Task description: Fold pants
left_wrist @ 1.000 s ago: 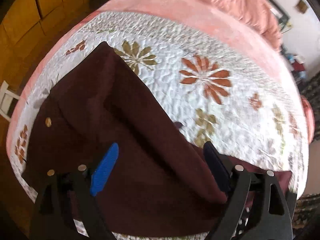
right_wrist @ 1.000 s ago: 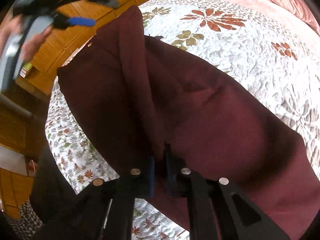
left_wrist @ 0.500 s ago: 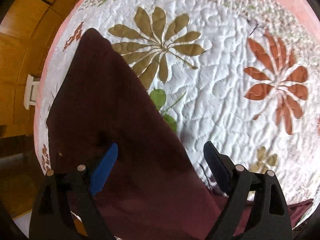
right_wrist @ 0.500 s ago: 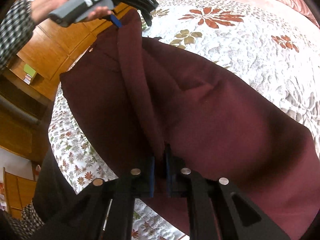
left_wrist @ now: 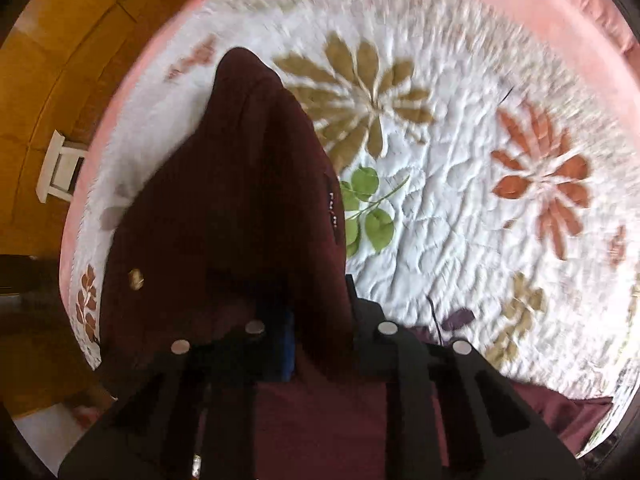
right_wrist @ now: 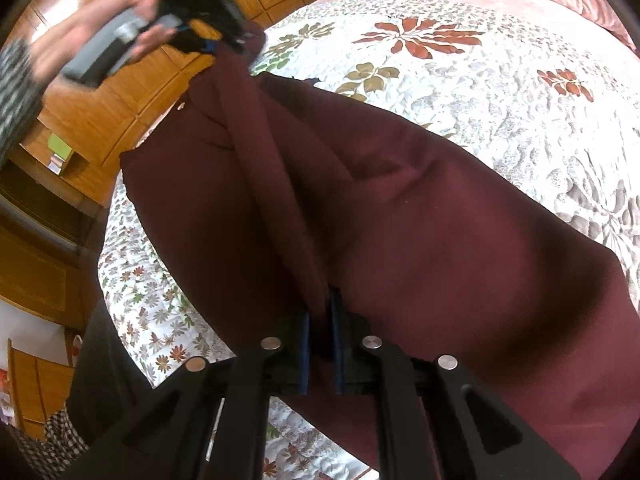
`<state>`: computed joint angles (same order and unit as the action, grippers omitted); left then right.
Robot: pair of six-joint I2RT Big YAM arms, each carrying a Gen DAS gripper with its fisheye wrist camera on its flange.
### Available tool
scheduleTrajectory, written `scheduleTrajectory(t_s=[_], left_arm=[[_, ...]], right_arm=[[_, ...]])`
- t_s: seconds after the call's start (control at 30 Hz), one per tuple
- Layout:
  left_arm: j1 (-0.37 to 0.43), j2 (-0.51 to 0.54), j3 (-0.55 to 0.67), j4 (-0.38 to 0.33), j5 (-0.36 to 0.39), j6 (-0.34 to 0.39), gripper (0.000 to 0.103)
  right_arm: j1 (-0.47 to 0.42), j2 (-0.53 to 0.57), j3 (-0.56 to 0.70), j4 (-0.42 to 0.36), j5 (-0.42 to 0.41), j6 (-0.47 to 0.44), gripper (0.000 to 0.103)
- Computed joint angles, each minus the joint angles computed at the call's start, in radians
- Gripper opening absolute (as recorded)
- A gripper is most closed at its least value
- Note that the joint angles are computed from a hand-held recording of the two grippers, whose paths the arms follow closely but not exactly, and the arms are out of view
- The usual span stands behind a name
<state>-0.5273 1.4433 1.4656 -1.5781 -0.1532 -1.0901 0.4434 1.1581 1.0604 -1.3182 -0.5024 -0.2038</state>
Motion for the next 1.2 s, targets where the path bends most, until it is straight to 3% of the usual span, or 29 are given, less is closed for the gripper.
scheduleTrajectory(t_s=[0.13,0.3,0.4,0.47,0.53,0.63,0.73,0.77,0.8,0.9,0.97,1.0,1.13,1.2], left_arm=[[-0.159,-0.169,-0.087,0.021,-0.182,-0.17,0.019],[-0.373,-0.331,-0.202,-0.004,-0.368,-0.489,0.017],[-0.493,-0.384,-0.293,-0.028,-0.43,-0.713,0.017],[-0.554,-0.414,-0.372,-0.012,-0.425,-0.843,0.018],[-0.579,-0.45,-0.451,0.049,-0.407,-0.903,0.018],[-0.588,-0.479,-0.542,0.125,-0.391,-0.933,0.022],[-0.587,-0.477,-0.567,0.151,-0.378,-0.926,0.025],[-0.595,-0.476,-0.563,0.144,-0.375,-0.935,0.034],[-0.593,-0.477,-0.549,0.146,-0.364,-0.933,0.053],[-0.645,-0.48,-0.515,0.201,-0.357,-0.984,0.074],[-0.654,-0.488,-0.52,0.341,-0.346,-0.945,0.076],[-0.658,-0.487,-0.529,0.444,-0.333,-0.926,0.076],[-0.636,-0.45,-0.566,0.684,-0.246,-0.886,0.066],[-0.613,-0.425,-0.584,0.765,-0.199,-0.878,0.062]], right_arm=[[-0.002,-0.01,0.004,-0.009,0.005,-0.004,0.009],[-0.002,-0.028,0.013,-0.03,0.01,-0.018,0.009],[0.014,-0.04,0.015,-0.043,0.03,-0.032,0.009],[0.025,-0.043,0.012,-0.05,0.045,-0.031,0.009],[0.036,-0.045,0.005,-0.051,0.061,-0.027,0.009],[0.05,-0.044,-0.003,-0.055,0.074,-0.022,0.012],[0.03,-0.042,-0.003,-0.066,0.037,-0.012,0.017],[0.016,-0.041,-0.001,-0.076,0.017,-0.013,0.022],[0.0,-0.039,0.003,-0.089,-0.006,-0.013,0.03],[-0.056,-0.06,0.022,-0.127,-0.051,-0.03,0.038],[-0.092,-0.08,0.035,-0.151,-0.067,-0.039,0.039],[-0.117,-0.088,0.041,-0.164,-0.076,-0.04,0.039],[-0.223,-0.121,0.059,-0.218,-0.095,-0.064,0.039],[-0.269,-0.135,0.067,-0.242,-0.098,-0.09,0.039]])
